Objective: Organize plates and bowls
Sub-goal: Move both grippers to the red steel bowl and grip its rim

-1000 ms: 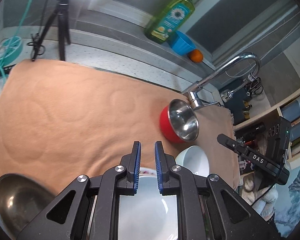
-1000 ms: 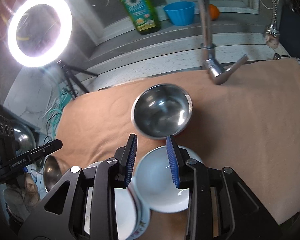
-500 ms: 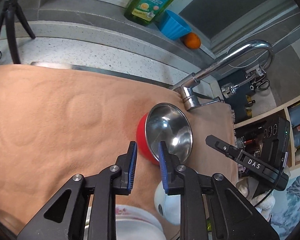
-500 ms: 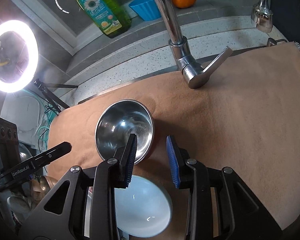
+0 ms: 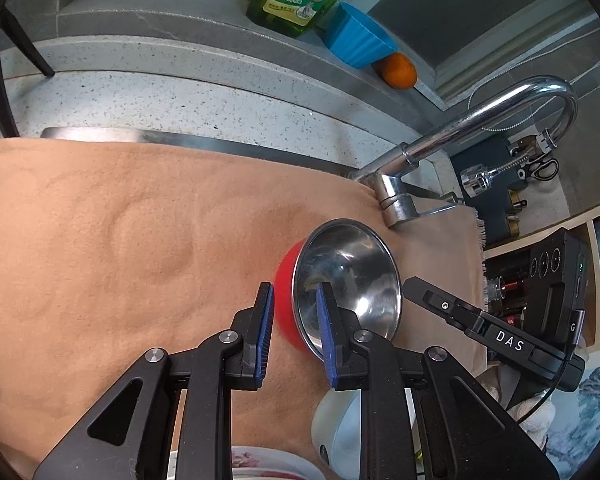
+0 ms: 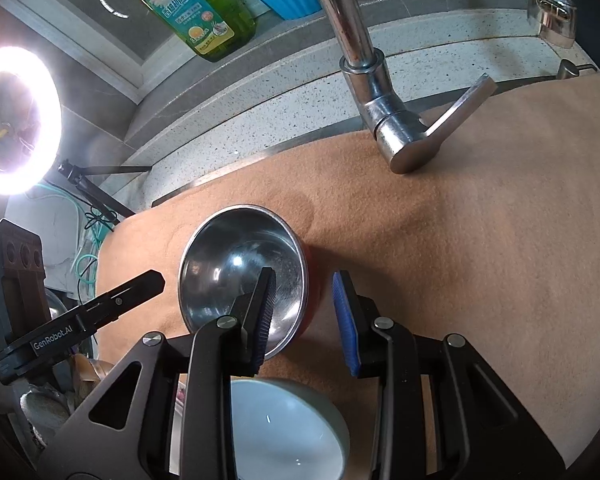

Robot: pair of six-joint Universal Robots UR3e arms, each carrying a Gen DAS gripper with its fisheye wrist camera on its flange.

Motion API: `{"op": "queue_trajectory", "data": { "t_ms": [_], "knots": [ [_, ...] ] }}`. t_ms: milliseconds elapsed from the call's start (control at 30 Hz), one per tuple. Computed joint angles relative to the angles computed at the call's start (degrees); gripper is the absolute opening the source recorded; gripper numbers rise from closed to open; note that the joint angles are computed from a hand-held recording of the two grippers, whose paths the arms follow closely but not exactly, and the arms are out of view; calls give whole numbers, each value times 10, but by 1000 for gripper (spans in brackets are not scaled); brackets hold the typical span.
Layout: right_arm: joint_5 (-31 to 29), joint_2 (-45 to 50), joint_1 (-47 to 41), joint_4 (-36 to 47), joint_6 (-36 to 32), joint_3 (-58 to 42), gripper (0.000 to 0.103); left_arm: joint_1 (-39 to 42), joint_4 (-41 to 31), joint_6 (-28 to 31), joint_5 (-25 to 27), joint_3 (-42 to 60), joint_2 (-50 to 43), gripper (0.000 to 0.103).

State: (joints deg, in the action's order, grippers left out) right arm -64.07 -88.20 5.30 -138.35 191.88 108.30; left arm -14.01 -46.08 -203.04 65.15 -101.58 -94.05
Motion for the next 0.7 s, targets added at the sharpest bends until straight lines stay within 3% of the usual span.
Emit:
{"op": "queue_trajectory", "data": {
  "t_ms": [700],
  "knots": [
    [10,22,4,26,-8,-15,6,-25,6,4,9,30,-54,12]
  ]
}}
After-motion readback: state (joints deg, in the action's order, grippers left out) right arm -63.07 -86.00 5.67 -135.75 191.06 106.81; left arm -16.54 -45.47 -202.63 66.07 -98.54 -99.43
